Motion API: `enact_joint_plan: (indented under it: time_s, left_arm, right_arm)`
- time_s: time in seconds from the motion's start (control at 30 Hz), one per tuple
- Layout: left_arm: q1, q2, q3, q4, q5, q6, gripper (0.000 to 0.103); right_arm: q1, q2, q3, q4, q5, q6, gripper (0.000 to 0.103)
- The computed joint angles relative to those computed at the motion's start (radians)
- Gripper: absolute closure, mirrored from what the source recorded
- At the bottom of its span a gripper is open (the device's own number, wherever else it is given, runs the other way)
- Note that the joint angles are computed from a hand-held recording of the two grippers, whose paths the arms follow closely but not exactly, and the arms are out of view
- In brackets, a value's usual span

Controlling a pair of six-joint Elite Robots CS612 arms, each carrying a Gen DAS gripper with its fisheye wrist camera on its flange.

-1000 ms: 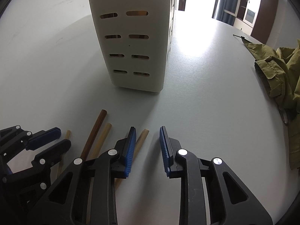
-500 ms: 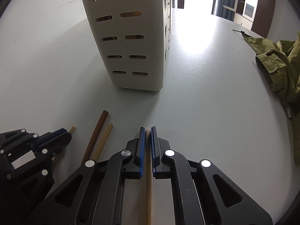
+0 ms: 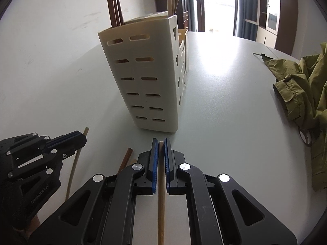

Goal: Organize utensils
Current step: 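Lift both held chopsticks and carry them over the white holder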

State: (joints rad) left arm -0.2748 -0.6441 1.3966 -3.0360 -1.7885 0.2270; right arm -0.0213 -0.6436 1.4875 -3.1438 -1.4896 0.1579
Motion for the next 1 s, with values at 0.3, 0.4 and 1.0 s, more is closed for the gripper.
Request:
enact_joint_plan:
  time_s: [0.3,0.4,1.0]
  left_arm:
    - [0.006,-0.028,0.019,-0.071,-0.035,-0.015,0.098]
    - [0.006,-0.035,0.028,-0.109,-0.040,-0.023,0.099]
    - [0.007,-0.061,0.035,-0.276,-0.085,-0.063,0.099]
  right_arm:
    - [-0.017,-0.016,0.019,-0.092,0.035,-0.001,0.096]
    - [-0.015,-0.023,0.030,-0.131,0.036,0.000,0.096]
    - [-0.020,-0.053,0.062,-0.363,0.025,0.004,0.097]
